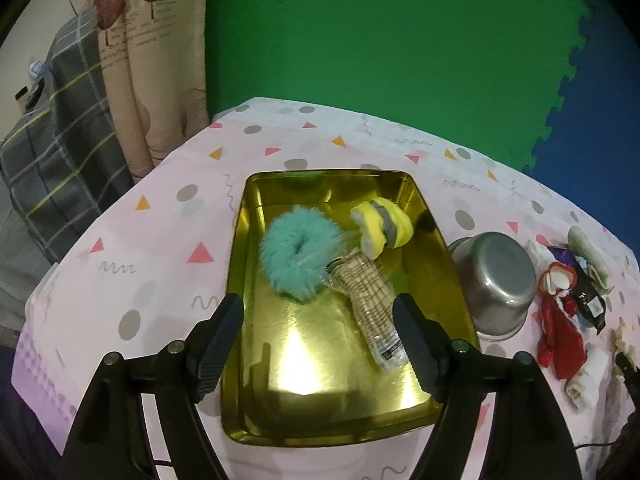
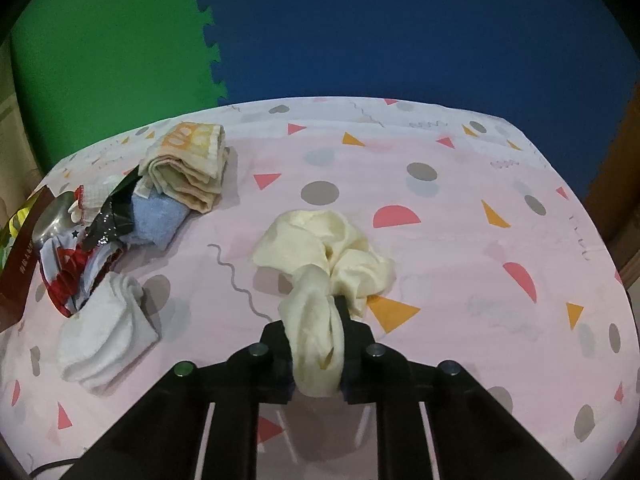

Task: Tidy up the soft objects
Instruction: 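Carry the yellow plush into the gold tray and open the left gripper, then lift the cream scrunchie with the right gripper toward the gold tray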

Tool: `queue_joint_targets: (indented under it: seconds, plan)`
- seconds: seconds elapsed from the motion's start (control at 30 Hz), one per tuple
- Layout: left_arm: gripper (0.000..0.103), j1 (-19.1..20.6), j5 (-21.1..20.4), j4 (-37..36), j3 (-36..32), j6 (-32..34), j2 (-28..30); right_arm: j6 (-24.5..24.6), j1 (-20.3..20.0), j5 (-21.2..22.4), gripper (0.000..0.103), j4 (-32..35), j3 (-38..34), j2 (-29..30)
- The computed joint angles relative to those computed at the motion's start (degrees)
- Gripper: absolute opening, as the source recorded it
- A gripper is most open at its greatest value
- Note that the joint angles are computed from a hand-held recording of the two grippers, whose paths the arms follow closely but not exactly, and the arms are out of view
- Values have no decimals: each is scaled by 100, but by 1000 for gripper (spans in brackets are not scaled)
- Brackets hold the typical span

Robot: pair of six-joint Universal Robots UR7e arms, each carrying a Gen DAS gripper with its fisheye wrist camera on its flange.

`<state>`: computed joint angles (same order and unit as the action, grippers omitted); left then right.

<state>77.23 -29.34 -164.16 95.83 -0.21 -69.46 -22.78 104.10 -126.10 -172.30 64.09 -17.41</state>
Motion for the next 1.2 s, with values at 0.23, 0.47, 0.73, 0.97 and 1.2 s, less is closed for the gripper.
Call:
queue_joint_targets:
  seconds: [0.23, 0.47, 0.73, 0.97, 1.2]
  plan:
    - [75, -1, 209, -488, 217, 94, -55, -74, 149, -175, 14, 45, -95, 60]
    - [75, 16, 296, -752, 302, 161, -71, -136, 372, -200, 14, 212, -269, 128]
    - [77, 22, 376, -992, 326, 321, -77, -235, 660, 46, 14, 420, -540, 258]
    - [79, -19, 617, -1550, 313, 758, -30, -310, 911, 519, 14, 762, -882, 460]
    - [82, 38, 699, -1611, 271, 710, -194, -359, 1159, 1083, 14, 1279, -1376, 782]
